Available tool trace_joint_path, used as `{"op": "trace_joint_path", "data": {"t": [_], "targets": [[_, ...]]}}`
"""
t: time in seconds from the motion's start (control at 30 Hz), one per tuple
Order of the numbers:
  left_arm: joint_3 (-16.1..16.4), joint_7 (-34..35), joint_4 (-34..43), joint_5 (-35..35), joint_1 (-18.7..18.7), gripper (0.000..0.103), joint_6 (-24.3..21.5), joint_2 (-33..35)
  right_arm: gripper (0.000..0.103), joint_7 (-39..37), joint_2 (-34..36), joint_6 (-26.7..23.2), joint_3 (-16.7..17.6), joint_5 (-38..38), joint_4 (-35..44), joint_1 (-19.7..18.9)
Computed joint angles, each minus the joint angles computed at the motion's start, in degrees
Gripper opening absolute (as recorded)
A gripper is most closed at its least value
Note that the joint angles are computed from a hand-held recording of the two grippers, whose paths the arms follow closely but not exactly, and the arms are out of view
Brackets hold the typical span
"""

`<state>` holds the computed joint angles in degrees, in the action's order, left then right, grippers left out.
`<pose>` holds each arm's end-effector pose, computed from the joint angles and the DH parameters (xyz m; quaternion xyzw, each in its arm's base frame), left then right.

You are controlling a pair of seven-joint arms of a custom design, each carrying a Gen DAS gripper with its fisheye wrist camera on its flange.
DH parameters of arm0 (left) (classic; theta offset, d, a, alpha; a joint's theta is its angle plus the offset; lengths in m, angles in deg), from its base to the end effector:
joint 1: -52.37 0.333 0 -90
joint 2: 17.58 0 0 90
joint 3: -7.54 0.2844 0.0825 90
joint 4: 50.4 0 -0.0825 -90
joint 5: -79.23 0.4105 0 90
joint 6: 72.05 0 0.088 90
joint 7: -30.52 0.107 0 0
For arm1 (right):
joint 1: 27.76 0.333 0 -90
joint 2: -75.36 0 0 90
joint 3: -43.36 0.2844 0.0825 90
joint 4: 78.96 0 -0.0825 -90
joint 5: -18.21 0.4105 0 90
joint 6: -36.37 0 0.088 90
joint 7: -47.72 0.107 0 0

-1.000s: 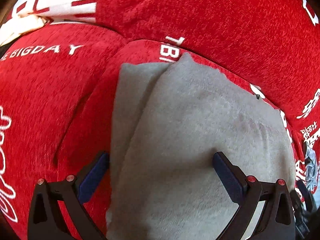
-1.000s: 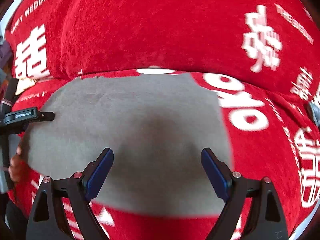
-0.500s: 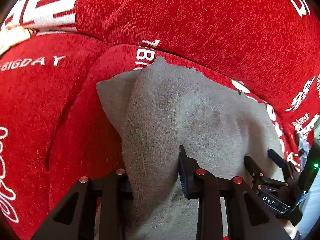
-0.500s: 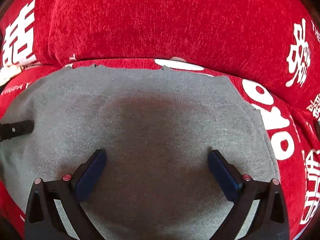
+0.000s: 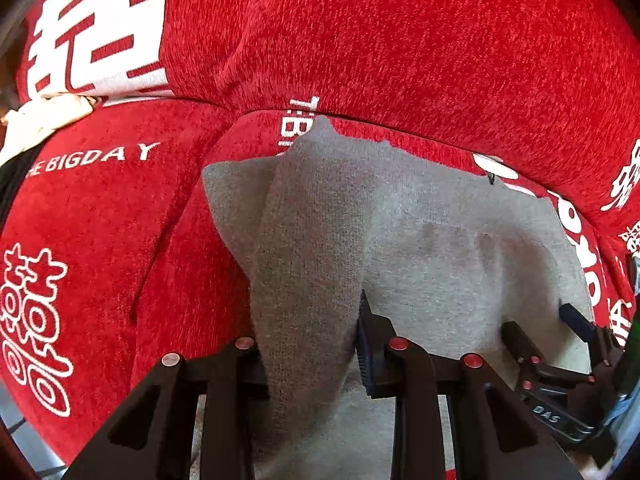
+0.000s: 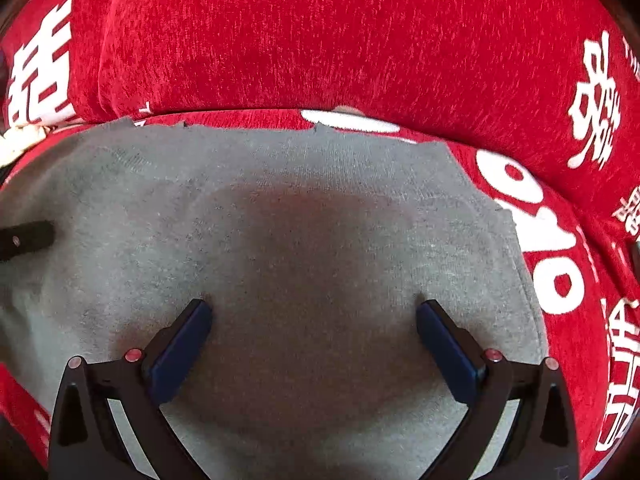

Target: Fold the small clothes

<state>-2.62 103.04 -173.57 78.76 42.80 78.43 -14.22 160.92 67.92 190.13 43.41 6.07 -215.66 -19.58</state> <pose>0.5667 -0.2024 0.3725 -0.6810 0.7021 -0.1897 0.0855 0.5325 0.0837 0.3684 -0.6574 0.7204 -0.1607 0.1518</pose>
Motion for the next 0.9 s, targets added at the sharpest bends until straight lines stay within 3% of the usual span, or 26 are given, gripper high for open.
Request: {"op": "trace_joint_path", "data": {"t": [0.33,0.57,0.7,0.9], "targets": [[-1.6,-12.4,2.9,15.0,-3.2,0.030,-5.5,-1.3,0.102,-4.7,-11.0,3.3,-3.5,2.2,-10.7,-2.2],[-4.0,-14.9,7.5,14.4,-6.5,0.028,-10.2,-1.4,0.102,-9.7,-20.5,5.7,-8.4,5.1,-18.6,-6.5],[-5.3,-17.2,13.7,14.4,-9.5,0.028,-13.5,1.6,0.102,-11.3,-24.0,7.2,-11.5,7.1,-22.0,-10.2],[-5.9,-20.6,26.1,16.9,-16.7,0.028,-17.1,11.3,0.102,-16.1,-25.6,9.3,-15.3,10.8,-25.0,-11.9]]}}
